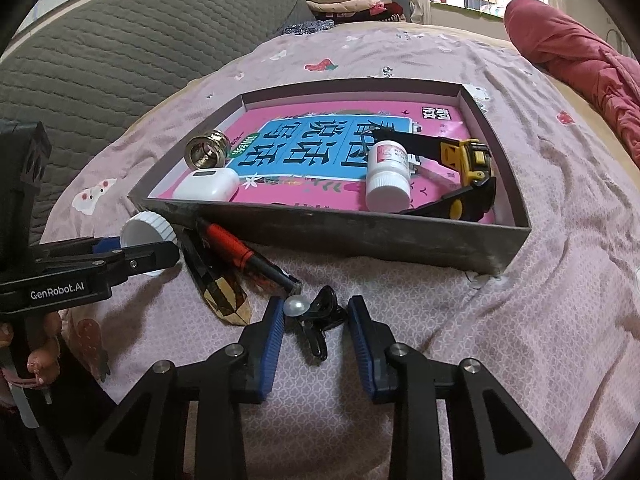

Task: Organize rigid objects
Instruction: 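Grasp the white bottle cap with the left gripper while the right grasps the black pearl clip, then lift the bottle cap and pearl clip toward the box with both grippers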

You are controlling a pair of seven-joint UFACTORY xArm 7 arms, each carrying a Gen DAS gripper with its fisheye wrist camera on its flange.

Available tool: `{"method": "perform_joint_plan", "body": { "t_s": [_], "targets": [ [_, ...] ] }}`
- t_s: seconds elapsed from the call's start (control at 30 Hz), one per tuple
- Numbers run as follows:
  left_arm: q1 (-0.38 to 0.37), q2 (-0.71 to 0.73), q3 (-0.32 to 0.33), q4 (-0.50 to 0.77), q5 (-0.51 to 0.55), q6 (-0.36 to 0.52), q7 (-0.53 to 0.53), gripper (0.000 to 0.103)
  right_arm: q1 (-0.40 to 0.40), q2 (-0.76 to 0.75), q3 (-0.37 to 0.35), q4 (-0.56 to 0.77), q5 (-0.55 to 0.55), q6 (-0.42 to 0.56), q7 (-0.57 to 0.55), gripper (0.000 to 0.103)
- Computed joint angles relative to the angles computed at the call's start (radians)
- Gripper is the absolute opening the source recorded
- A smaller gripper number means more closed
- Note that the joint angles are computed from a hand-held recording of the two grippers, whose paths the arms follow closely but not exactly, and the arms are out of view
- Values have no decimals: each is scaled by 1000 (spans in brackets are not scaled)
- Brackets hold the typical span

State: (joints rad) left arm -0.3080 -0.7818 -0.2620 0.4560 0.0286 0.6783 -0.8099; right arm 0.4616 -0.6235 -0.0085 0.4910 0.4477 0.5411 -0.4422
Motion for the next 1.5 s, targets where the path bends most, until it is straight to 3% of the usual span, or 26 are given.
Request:
{"method": "perform_joint_plan", "body": {
  "t_s": [1.5],
  "targets": [
    [-21,-57,-32,23,17,77,-25,50,-23,-120,-26,-16,-23,6,55,33]
  ]
}}
